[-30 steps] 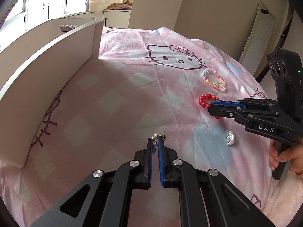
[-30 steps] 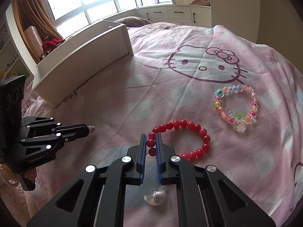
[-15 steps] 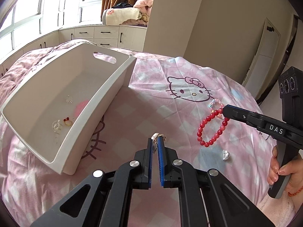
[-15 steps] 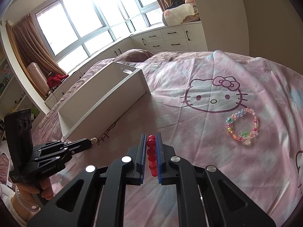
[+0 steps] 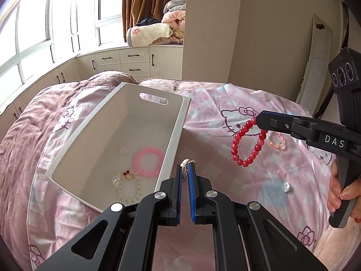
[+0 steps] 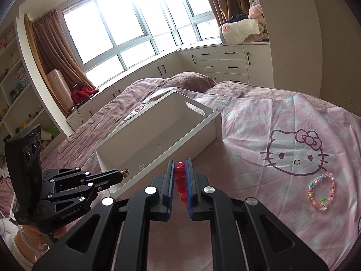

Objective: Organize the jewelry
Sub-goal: 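Carry pearl earring in left tool and red bracelet in right tool over box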

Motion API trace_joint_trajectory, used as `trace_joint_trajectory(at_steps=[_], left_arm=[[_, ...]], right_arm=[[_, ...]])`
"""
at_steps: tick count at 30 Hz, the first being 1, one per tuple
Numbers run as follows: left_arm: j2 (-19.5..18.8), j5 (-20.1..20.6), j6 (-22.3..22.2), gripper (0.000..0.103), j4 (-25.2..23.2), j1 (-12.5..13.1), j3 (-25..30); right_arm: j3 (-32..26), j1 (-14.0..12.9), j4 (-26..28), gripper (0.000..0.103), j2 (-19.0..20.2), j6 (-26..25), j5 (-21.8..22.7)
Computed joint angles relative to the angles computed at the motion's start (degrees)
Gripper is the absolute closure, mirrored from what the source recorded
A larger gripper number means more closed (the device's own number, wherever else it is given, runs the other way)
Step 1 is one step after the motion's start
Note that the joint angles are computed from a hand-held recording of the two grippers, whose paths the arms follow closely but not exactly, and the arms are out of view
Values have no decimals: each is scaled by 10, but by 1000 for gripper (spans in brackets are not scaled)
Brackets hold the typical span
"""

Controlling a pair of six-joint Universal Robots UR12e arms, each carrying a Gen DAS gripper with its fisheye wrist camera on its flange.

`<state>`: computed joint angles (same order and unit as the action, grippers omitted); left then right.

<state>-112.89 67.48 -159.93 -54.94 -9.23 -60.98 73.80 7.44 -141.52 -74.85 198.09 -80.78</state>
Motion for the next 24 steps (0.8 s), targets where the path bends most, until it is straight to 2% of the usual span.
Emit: trace_joint_trajectory(at_steps=[11,24], left_arm=[[-30,40,1,92,-17,16,64],[-78,92,2,92,-56,16,146]], right_arm=[[-89,11,23,93,53,-23,16],[-223,12,85,93,133,-75,28]])
